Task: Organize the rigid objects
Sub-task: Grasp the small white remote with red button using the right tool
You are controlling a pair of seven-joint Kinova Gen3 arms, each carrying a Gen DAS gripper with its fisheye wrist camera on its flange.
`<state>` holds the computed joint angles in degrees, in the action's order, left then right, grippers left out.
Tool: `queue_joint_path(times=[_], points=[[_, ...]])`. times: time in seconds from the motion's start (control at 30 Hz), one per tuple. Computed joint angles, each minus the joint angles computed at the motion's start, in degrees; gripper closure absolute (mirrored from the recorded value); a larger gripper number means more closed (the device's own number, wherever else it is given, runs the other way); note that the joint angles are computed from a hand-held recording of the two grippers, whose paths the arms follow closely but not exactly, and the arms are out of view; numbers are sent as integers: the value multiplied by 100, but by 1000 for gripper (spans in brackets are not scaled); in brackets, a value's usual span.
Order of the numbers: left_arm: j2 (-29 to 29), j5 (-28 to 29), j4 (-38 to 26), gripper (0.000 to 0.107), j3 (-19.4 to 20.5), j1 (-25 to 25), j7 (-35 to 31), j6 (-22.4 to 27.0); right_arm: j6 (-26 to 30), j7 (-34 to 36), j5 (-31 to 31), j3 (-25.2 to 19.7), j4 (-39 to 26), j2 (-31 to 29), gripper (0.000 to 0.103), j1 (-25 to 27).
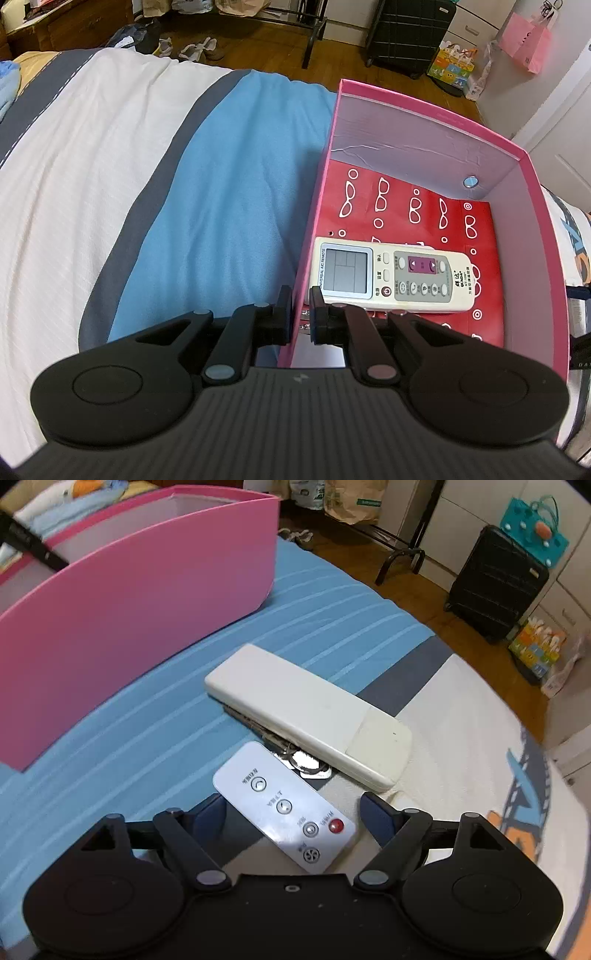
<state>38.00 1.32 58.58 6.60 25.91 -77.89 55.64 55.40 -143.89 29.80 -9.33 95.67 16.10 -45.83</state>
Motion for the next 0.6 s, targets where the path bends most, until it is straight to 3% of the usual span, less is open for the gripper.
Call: queue_joint_path(times=[0.1, 0.23, 0.33, 0.5, 0.6], points=[[7, -57, -25, 100, -30, 46, 13, 17, -277, -393, -356, 119, 48, -58, 22, 161], [6, -92, -36, 100, -41, 77, 43, 35, -144, -685, -435, 56, -103, -56, 43, 131], [2, -115, -33, 100, -44, 90, 51, 38, -177, -1107, -603, 19, -10, -131, 51, 87], [8, -135, -52, 100, -50, 105, 77, 65, -170, -699, -1063, -234, -84, -148, 52, 272], [-2, -167, -45, 100, -65, 131, 98, 49, 29, -815, -612, -121, -165, -22, 51, -96]])
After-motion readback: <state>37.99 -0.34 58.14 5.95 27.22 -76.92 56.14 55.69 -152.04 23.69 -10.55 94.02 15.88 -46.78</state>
